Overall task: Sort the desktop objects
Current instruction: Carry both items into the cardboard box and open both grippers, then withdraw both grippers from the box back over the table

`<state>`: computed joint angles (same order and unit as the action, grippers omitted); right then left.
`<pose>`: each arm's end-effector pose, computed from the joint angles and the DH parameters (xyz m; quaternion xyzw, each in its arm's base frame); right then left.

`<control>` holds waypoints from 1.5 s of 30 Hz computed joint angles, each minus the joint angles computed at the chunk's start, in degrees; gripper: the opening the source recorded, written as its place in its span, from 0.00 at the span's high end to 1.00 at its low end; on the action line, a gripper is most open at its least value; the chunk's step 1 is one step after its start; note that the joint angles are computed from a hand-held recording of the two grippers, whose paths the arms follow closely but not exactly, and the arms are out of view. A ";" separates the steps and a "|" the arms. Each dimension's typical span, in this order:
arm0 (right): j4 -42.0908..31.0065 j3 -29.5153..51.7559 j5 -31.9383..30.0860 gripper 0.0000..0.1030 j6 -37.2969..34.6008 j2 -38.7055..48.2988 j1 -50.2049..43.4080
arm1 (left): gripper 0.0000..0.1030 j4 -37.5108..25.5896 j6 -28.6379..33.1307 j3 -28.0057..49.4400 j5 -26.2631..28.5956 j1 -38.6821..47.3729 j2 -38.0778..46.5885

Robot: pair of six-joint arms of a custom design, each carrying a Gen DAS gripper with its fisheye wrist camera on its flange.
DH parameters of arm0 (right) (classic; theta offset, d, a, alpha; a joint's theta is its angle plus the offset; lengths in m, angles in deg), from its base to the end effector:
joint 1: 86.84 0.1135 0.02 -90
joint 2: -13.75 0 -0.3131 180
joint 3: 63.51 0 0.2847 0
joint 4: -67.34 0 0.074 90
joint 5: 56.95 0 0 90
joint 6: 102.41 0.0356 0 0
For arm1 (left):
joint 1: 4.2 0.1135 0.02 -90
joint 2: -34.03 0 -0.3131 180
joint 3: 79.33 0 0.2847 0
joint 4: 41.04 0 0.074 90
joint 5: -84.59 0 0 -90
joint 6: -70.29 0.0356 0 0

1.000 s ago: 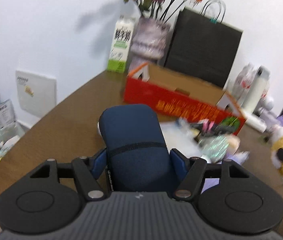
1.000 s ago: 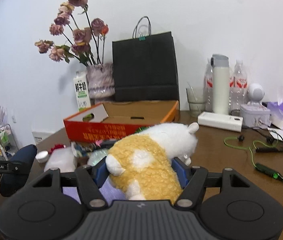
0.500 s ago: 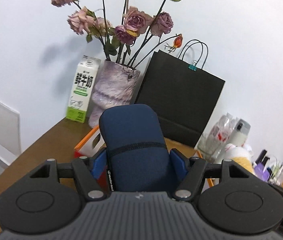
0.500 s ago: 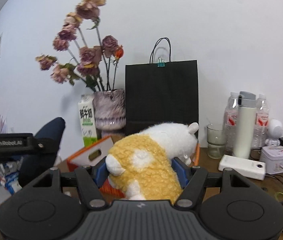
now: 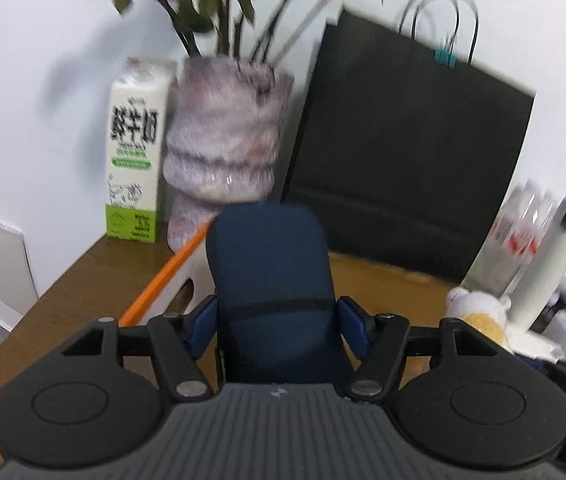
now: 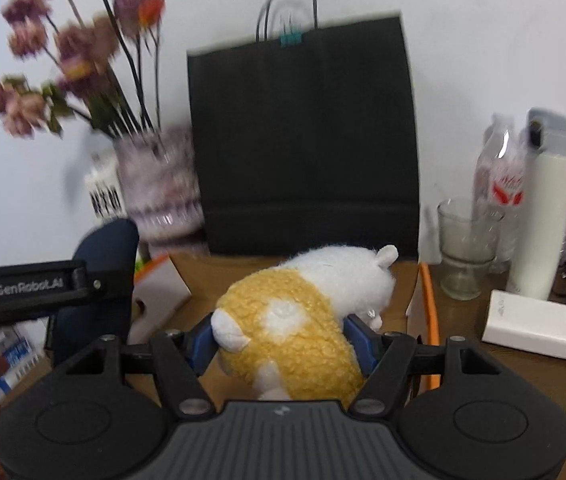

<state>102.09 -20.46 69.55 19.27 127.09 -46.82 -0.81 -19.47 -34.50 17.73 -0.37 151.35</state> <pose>0.2614 0.1919 0.0733 0.0815 0.8526 0.0288 0.5153 0.3398 0.0087 0.0632 0.0699 0.8605 -0.1587 0.4790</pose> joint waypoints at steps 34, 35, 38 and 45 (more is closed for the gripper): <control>-15.13 -3.76 15.00 0.00 7.95 -9.68 14.38 | 0.00 8.76 7.51 -18.90 13.54 14.96 -13.05; -16.60 -4.46 16.31 0.00 9.56 -10.77 16.00 | 0.00 8.39 8.54 -19.94 15.32 16.86 -14.14; -22.65 -6.18 19.91 0.00 16.14 -13.41 21.48 | 0.00 7.05 12.98 -22.65 20.00 23.01 -16.27; -48.49 -3.30 25.00 0.00 42.78 -12.08 35.77 | 0.00 -6.43 31.32 -24.17 31.51 40.50 -17.02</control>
<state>53.60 -23.76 94.55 62.04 115.01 -11.05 -7.24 11.85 -58.67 49.24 40.14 134.34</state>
